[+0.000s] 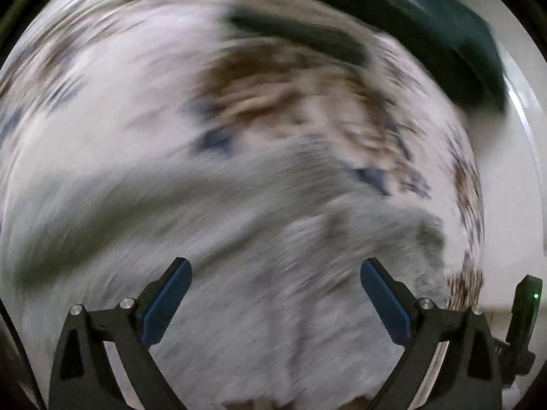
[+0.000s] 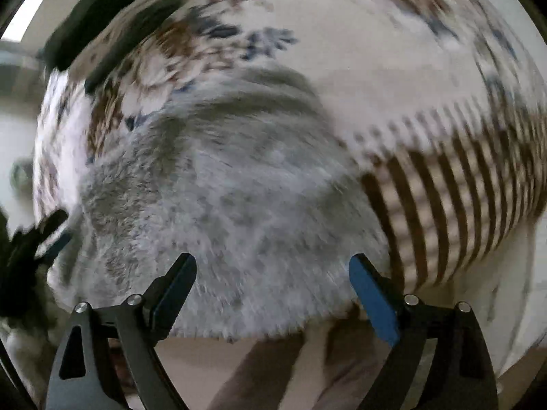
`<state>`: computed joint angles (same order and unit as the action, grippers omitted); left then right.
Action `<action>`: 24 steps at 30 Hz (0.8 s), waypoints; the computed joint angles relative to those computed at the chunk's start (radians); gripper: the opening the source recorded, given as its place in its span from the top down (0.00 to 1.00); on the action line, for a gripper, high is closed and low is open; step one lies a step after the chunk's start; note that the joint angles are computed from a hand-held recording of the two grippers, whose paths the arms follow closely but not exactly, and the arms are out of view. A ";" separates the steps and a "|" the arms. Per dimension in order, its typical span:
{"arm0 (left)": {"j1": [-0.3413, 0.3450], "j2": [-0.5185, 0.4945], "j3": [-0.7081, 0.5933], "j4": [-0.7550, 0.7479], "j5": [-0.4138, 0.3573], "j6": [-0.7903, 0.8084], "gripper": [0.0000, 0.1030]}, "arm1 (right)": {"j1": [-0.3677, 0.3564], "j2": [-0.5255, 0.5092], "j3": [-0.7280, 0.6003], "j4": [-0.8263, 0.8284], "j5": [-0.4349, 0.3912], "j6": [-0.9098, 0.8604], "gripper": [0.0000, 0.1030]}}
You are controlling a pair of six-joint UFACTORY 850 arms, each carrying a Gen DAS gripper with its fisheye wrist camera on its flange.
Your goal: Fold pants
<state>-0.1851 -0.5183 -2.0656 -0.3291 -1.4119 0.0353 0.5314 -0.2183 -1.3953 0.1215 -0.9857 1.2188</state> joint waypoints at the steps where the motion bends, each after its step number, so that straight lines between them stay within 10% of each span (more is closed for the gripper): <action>1: 0.029 0.041 0.065 0.009 0.026 -0.047 0.02 | 0.000 -0.027 -0.034 0.000 -0.005 -0.015 0.10; 8: 0.296 0.300 0.468 -0.038 0.284 -0.438 0.02 | 0.011 -0.212 -0.262 0.036 -0.039 -0.136 0.10; 14: 0.421 0.372 0.690 -0.372 0.522 -0.373 0.04 | 0.028 -0.345 -0.438 0.048 -0.131 -0.175 0.10; 24: 0.409 0.310 0.709 -0.541 0.657 -0.208 0.14 | 0.029 -0.468 -0.556 0.086 -0.227 -0.154 0.10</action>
